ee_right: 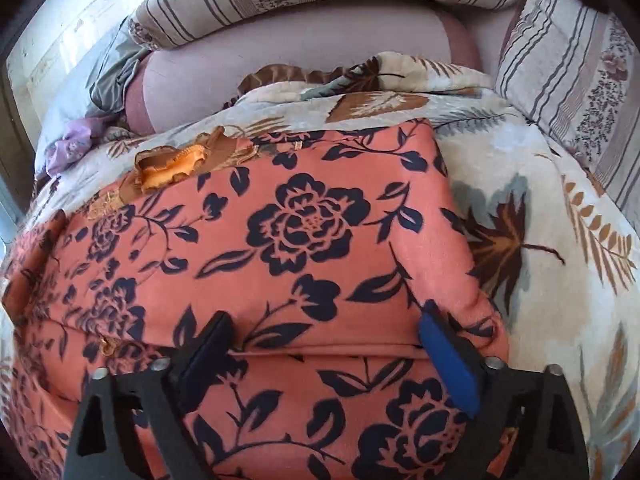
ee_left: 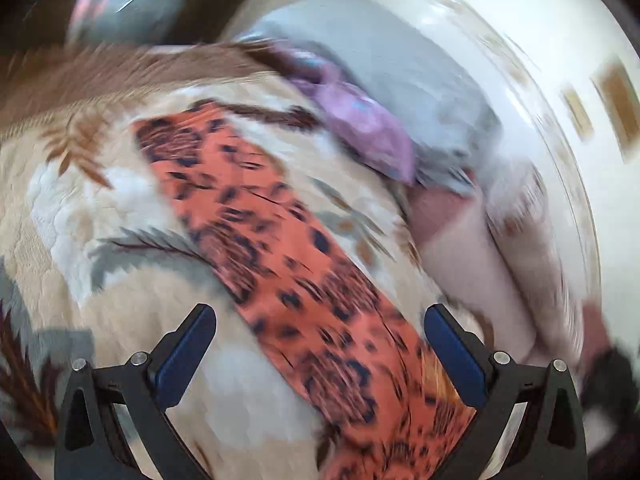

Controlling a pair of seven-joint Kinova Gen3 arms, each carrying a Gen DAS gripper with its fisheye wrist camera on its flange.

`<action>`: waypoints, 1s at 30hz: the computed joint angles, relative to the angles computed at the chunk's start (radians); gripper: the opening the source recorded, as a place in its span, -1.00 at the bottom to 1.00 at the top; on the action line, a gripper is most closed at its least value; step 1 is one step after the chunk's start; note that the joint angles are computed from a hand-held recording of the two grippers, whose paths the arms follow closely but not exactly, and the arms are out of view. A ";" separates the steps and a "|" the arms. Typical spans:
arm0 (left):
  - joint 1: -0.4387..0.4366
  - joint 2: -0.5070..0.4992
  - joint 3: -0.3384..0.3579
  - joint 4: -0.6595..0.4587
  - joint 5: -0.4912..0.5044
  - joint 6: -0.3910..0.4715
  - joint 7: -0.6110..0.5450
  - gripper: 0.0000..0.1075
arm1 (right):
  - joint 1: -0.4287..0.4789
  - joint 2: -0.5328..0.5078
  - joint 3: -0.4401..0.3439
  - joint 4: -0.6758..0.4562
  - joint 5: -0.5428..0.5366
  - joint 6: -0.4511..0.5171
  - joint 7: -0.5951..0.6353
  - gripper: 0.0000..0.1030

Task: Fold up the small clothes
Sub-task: 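Grasp the other sleeve side of the shirt with the left tool, then fold the held side over the shirt body with the left tool, release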

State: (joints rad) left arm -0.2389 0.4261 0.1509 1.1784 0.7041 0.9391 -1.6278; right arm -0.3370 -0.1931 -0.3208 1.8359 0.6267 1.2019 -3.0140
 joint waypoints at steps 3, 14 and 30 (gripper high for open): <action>0.033 0.102 -0.050 -0.139 -0.055 0.022 0.121 0.91 | 0.009 0.023 -0.012 -0.010 0.007 0.013 0.017 0.99; 0.123 0.308 -0.107 -0.474 -0.354 0.183 0.342 -0.90 | 0.000 0.057 -0.005 0.041 0.066 -0.069 -0.074 0.99; 0.217 -0.129 0.406 -0.176 -0.499 -0.150 -0.122 -0.92 | 0.011 0.011 0.007 0.089 0.071 -0.149 -0.116 0.99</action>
State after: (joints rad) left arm -0.0223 0.2975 0.5567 1.0027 0.2055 0.7893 -1.7500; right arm -0.3255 -0.1821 -0.3135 1.9248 0.6980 1.0533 -3.1300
